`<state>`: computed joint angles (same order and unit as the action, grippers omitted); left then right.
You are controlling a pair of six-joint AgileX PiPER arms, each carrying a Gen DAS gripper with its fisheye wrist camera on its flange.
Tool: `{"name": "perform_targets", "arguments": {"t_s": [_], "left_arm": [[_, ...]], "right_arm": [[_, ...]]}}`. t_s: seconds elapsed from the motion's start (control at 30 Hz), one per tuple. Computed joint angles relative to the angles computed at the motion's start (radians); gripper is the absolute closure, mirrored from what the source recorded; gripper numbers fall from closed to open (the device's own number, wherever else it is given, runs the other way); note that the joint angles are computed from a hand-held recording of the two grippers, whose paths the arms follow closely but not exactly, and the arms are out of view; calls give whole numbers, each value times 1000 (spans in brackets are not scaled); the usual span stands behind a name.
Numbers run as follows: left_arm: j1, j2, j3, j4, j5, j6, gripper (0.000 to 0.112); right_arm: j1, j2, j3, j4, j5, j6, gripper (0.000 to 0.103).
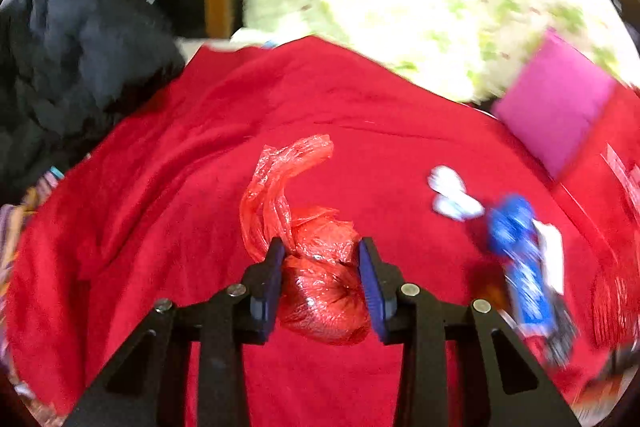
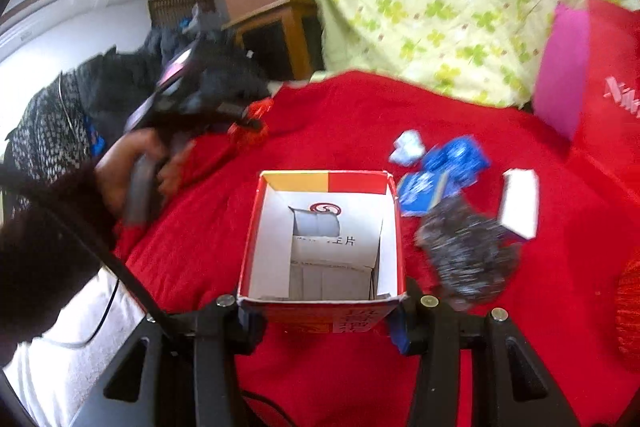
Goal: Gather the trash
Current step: 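Carry the red bag and the box with both tools over the red mesh basket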
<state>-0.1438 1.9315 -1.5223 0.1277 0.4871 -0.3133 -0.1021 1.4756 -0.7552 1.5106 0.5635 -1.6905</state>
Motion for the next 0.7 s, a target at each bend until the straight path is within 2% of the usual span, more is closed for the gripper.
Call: {"name": "perform_targets", "arguments": {"t_s": [0.07,0.17,0.3,0.37,0.5,0.6,0.7], "left_arm": [[-71,-127,132,42,-38,-47,74],[-209,-221,212,179,-58,-195,74],[-406,-275,222,358,-22,-407,74],[-494,-259,176,417,19,-470,74],[-612,-207,68,375,54,-446,74],[-653,-136,-55,198,63,-285,74],[-708,-14,-230,129,98,-207,73]], "right_arm": [[-88,-67,27,-9,54,5,53],[-228,-153,54,-30,129,6,53],[-472,-246,71,-72,272,18,53],[-604,-261,62,-85,349,15,53],[-856,-206,-21,-114,484,39,53],[-969,-130,-107,-129,506,81,53],[-1048,-32,-202,-144,510,128,53]]}}
